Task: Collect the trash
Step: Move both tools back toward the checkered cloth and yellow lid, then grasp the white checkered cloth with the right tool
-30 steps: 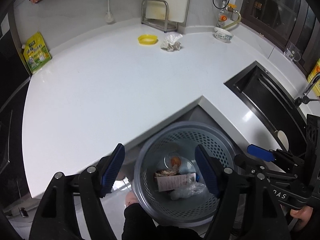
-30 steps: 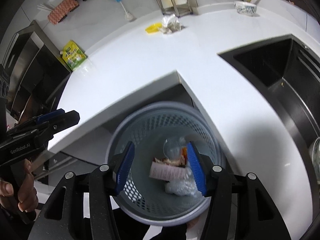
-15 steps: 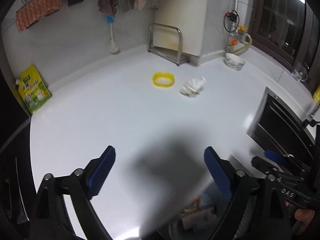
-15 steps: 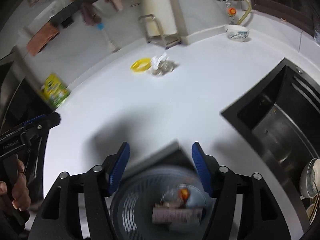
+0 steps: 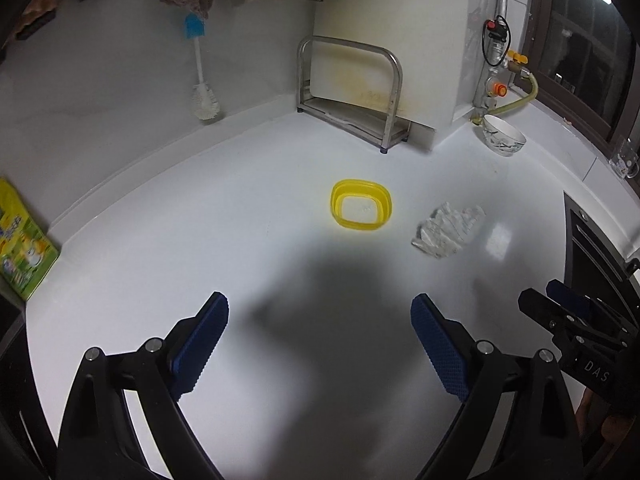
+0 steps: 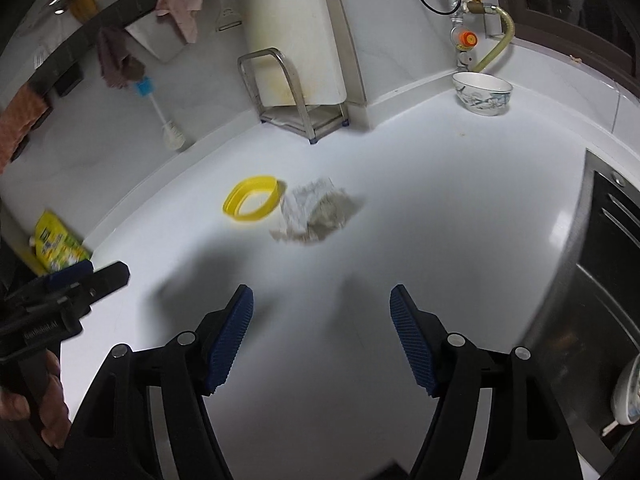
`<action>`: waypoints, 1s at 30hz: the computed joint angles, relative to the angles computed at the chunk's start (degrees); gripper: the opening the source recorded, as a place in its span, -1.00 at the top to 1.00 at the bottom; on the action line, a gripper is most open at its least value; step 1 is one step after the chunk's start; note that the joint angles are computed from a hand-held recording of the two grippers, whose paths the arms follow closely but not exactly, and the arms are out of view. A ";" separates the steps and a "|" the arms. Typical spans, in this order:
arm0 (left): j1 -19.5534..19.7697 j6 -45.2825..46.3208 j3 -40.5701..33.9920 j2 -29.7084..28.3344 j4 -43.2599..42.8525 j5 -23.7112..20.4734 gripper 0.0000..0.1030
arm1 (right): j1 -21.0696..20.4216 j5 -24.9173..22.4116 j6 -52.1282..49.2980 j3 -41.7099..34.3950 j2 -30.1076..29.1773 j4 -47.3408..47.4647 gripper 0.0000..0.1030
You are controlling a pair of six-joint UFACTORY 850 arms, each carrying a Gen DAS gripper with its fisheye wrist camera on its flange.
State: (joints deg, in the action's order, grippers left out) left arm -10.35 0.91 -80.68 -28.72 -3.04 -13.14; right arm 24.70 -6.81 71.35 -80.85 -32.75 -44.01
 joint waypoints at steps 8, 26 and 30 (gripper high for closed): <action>2.01 17.22 -8.60 -6.95 -16.96 -2.73 -0.77 | -0.66 -4.38 -22.37 -12.61 -8.88 22.12 -0.38; 2.45 14.90 -16.67 -13.84 -14.84 -5.10 -0.77 | -0.88 -14.35 -26.11 -28.73 -20.36 22.96 -0.37; 2.32 15.04 -17.57 -14.52 -15.54 -5.33 -0.77 | -0.82 -13.75 -26.22 -28.78 -20.49 22.28 -0.04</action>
State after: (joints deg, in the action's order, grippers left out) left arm -8.04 15.95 -98.26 -43.24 -18.58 -18.47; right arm 23.88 -20.56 45.14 -109.63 -53.23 -21.73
